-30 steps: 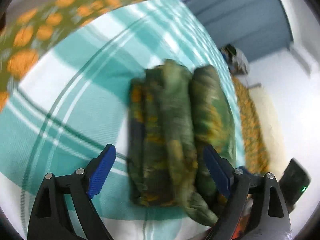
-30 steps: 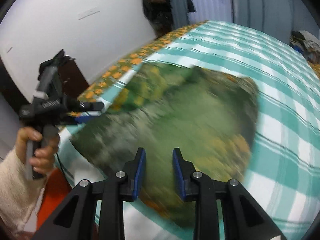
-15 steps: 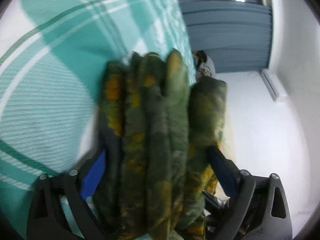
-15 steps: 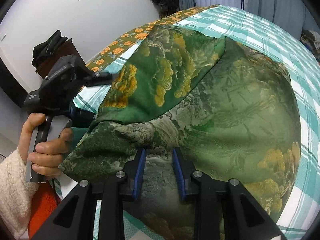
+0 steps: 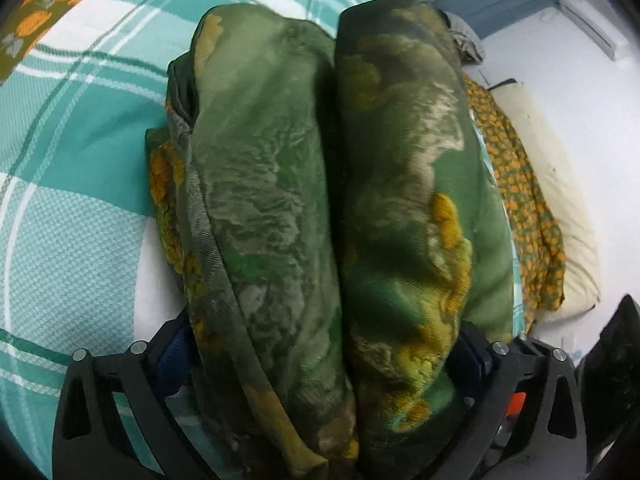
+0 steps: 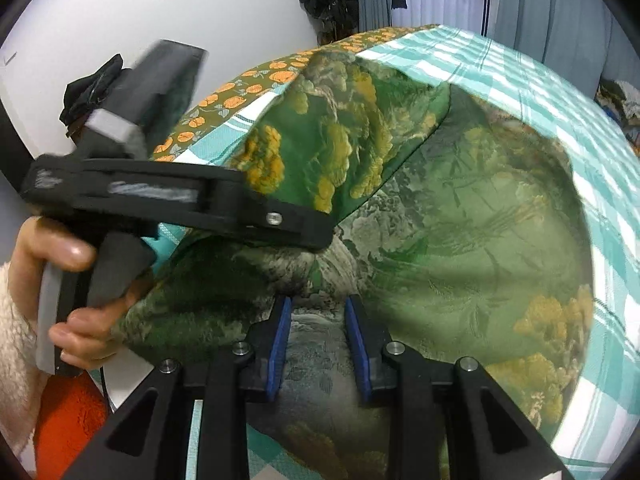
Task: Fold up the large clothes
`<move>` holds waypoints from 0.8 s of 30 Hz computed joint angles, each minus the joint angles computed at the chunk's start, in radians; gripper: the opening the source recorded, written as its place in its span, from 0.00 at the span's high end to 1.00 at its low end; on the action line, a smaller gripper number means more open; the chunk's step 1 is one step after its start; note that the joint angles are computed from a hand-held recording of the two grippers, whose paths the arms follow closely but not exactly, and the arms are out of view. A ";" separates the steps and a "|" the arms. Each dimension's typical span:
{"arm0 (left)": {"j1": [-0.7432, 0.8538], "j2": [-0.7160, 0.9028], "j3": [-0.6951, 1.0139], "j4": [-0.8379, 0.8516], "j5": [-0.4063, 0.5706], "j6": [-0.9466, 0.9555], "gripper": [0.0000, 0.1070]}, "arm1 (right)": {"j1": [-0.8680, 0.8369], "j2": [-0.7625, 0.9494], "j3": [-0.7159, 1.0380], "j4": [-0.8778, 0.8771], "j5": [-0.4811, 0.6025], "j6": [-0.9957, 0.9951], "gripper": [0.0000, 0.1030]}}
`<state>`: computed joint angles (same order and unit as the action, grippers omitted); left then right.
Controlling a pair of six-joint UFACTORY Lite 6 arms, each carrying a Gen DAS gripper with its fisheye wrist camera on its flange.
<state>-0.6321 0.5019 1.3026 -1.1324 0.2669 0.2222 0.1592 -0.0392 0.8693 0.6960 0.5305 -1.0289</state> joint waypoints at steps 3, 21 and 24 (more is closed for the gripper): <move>0.028 0.055 0.045 -0.039 0.028 0.062 0.04 | -0.100 -0.033 0.023 0.032 0.149 -0.045 0.54; 0.015 0.000 -0.074 -0.243 0.008 0.275 0.04 | -0.814 0.569 0.561 0.020 0.616 -0.189 0.24; 0.011 -0.010 -0.066 -0.152 0.019 0.180 0.04 | -0.855 0.684 0.683 0.083 0.792 -0.124 0.24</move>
<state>-0.6212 0.4924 1.2365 -1.2846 0.2857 0.4019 -0.6955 0.6449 1.5519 0.7790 1.3227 -1.1529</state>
